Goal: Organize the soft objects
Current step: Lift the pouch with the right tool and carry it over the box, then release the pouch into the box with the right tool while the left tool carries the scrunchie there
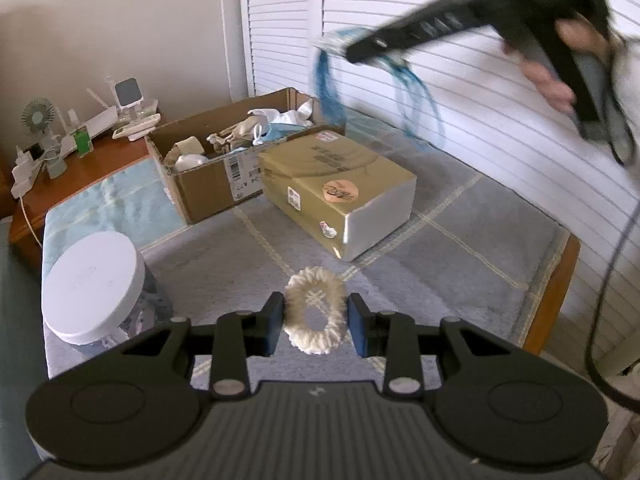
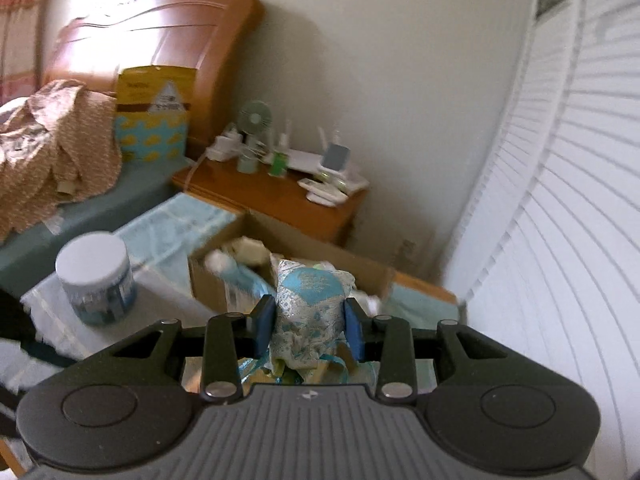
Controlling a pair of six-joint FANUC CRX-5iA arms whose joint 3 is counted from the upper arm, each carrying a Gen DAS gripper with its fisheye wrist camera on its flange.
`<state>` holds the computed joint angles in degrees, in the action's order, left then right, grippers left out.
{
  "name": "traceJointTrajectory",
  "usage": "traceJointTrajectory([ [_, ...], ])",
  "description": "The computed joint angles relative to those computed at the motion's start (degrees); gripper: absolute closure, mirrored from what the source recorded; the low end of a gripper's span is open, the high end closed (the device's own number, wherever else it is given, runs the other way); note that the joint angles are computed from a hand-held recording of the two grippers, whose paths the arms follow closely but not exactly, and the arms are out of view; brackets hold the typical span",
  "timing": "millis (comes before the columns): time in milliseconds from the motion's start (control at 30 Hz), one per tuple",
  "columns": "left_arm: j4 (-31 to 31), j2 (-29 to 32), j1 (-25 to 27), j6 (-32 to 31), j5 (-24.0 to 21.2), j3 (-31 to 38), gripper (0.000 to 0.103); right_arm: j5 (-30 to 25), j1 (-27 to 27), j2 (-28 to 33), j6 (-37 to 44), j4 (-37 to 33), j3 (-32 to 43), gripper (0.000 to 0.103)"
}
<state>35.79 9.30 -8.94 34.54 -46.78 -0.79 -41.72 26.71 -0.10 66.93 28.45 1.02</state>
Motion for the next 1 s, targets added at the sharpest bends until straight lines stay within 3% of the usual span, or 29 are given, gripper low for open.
traceJointTrajectory([
  [233,1.18,-0.06,0.06,2.09,1.44,-0.44,0.070,-5.46,-3.88,11.10,19.83,-17.68,19.59,0.061],
  [600,-2.19,1.77,-0.40,8.86,2.31,2.61,0.070,-19.73,-8.02,28.41,40.94,-33.45,47.15,0.061],
  [767,-4.80,3.16,-0.60,12.45,2.06,4.58,0.070,-24.50,-8.37,34.91,45.29,-33.67,55.89,0.061],
  [967,-5.68,4.11,-0.82,13.59,1.44,5.72,0.070,-24.26,-7.72,36.53,49.08,-28.06,54.97,0.061],
  [1000,-5.73,4.25,-0.86,13.58,1.29,5.87,0.070,-24.54,-7.84,36.63,49.28,-27.88,54.85,0.057],
])
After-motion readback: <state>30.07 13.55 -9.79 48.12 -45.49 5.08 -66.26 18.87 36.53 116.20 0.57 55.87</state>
